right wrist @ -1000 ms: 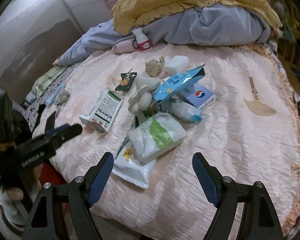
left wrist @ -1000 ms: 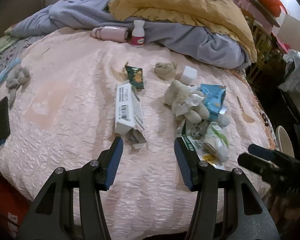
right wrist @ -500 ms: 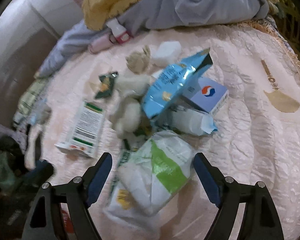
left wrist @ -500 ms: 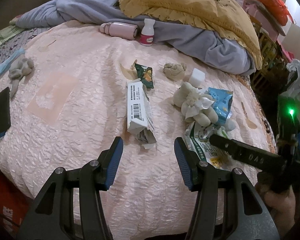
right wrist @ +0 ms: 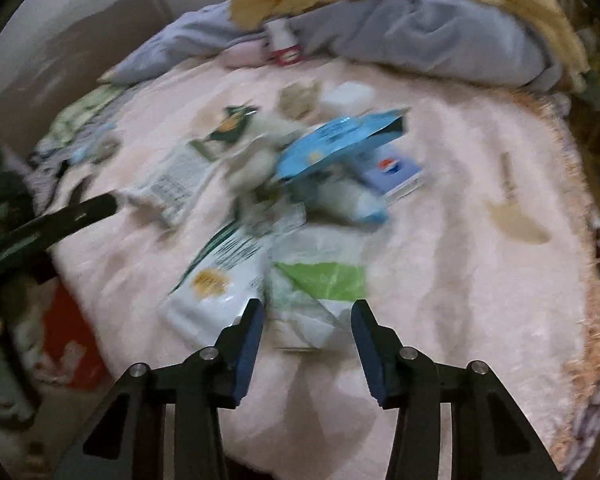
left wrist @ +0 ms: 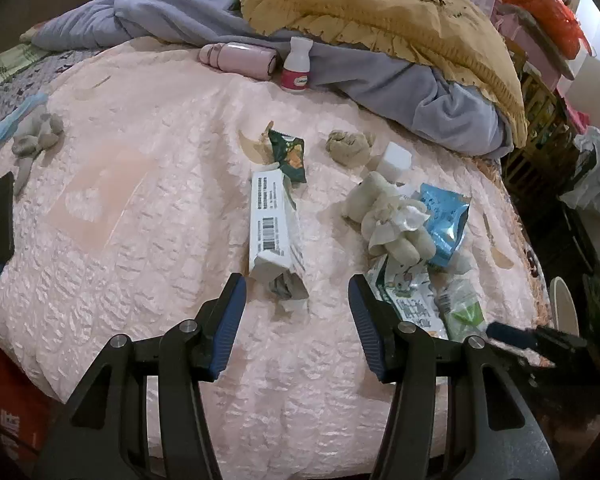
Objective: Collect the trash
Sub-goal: 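Grasp the white medicine box with the left gripper while the right gripper grasps the white-green bag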
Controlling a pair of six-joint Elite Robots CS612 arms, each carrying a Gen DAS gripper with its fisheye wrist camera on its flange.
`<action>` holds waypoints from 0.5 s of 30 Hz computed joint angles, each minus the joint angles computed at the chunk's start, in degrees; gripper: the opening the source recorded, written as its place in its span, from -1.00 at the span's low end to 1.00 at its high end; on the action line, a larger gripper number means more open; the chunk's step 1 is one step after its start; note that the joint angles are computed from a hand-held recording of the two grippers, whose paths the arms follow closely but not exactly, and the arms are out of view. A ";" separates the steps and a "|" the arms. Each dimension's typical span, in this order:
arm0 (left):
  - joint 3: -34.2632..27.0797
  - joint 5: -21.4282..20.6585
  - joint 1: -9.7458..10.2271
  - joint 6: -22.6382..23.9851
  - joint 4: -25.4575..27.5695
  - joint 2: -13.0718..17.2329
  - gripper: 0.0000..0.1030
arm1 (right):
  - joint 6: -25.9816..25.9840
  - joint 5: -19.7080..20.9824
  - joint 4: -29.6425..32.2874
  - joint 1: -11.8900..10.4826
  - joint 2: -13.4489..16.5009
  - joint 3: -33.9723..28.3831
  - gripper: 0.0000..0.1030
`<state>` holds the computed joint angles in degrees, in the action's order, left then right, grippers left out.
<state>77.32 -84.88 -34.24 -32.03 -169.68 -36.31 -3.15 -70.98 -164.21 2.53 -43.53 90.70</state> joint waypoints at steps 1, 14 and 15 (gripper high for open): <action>-0.11 0.18 -0.01 0.06 -0.02 0.05 0.00 | 1.12 1.66 -1.85 -0.47 -0.31 0.90 -0.03; -7.21 3.16 0.58 2.18 6.04 3.49 0.00 | 3.36 -4.58 -2.40 0.73 2.09 -2.36 0.47; -7.94 3.59 0.64 2.39 6.57 3.93 0.00 | 3.50 -4.42 -2.47 0.71 2.32 -2.55 0.46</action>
<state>69.38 -81.29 -33.60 -29.64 -163.12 -32.39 0.35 -75.40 -166.68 3.24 -41.22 88.16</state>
